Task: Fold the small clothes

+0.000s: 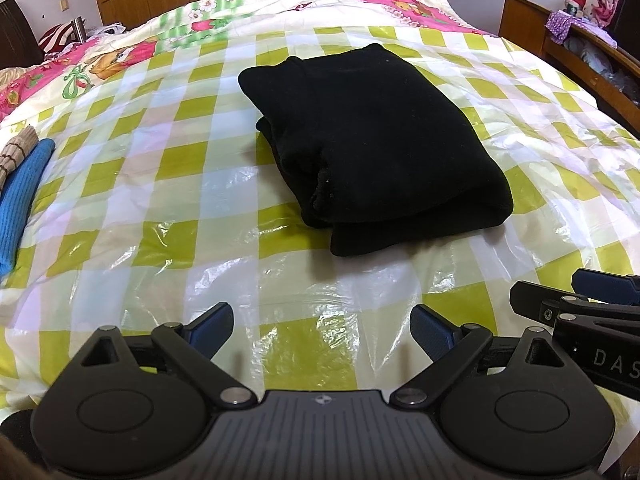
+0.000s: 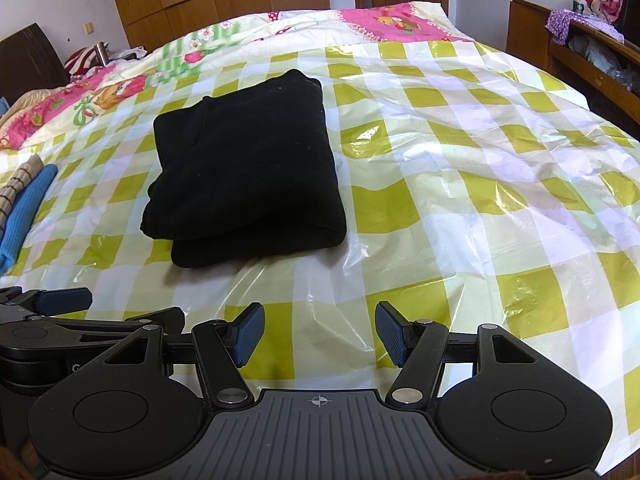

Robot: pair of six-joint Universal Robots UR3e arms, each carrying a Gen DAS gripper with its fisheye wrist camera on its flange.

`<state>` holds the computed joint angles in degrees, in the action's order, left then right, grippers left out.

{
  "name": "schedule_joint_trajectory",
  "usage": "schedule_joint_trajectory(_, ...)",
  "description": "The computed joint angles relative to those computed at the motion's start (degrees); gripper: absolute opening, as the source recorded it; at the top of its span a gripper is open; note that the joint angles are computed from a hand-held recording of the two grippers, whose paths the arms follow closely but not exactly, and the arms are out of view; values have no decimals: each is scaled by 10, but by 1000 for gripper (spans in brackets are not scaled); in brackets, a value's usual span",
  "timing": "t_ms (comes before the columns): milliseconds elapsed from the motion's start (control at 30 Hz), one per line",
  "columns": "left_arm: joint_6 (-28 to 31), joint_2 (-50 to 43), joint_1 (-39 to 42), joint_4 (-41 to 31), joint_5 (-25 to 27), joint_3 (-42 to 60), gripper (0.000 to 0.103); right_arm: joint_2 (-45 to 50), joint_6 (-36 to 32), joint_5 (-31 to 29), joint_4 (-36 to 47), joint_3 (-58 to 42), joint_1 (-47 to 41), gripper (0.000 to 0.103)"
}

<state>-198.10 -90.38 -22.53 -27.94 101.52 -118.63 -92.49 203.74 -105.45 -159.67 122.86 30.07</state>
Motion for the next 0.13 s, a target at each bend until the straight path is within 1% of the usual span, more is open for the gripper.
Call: schedule_joint_trajectory(133,-1,0,1,-3,-3,1,103,-1,-2,2,0,1,-2,61)
